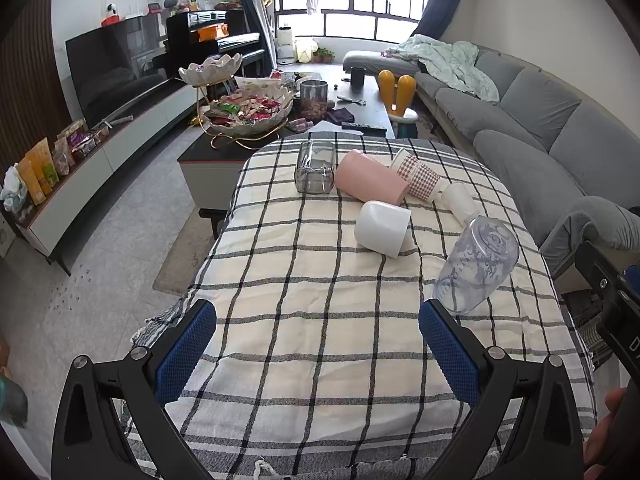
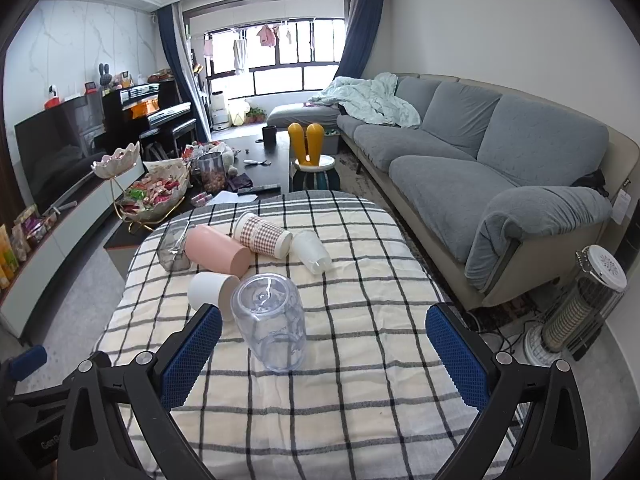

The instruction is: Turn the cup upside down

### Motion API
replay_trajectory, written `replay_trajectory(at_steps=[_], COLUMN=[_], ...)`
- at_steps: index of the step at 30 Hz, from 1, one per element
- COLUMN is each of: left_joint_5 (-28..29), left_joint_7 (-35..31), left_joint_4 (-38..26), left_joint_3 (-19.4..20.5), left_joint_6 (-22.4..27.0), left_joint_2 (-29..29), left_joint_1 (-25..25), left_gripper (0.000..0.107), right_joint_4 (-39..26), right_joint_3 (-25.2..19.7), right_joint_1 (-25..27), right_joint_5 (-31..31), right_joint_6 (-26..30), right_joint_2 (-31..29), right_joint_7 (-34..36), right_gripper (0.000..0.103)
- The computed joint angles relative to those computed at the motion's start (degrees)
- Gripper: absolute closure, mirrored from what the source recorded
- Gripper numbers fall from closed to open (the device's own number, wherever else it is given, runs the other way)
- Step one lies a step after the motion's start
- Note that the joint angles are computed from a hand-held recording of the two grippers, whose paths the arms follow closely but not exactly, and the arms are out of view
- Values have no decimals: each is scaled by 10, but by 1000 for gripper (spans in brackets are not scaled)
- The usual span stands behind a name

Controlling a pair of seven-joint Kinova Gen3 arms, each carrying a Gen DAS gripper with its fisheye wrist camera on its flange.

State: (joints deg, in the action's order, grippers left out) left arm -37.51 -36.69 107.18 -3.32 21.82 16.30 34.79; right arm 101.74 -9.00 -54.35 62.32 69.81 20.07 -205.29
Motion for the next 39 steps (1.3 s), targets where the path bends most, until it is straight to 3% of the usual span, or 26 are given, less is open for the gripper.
replay_trajectory(at_steps=[12,26,35,39], left_joint_5=[0,-39,-149,-193], left_joint_7=[-1,39,149,191], left_joint_4=[0,8,26,33], left_joint_3=[1,-14,-46,-36], left_joint_6=[0,-7,-20,-23], left_joint_2=[0,-5,-17,-21], left_joint_1=[-1,16,57,52], left_gripper=[4,4,4,4], right_joint_4=[0,1,-5,-6], right_joint_3=[-1,-1,-1,0], right_joint_1=[1,1,-3,-4], right_joint_5=[0,1,5,3], right_joint_6=[0,-1,2,1], right_joint_2=[-1,-1,4,4], right_joint_7=[0,-1,-5,-4], right_gripper=[1,1,1,1])
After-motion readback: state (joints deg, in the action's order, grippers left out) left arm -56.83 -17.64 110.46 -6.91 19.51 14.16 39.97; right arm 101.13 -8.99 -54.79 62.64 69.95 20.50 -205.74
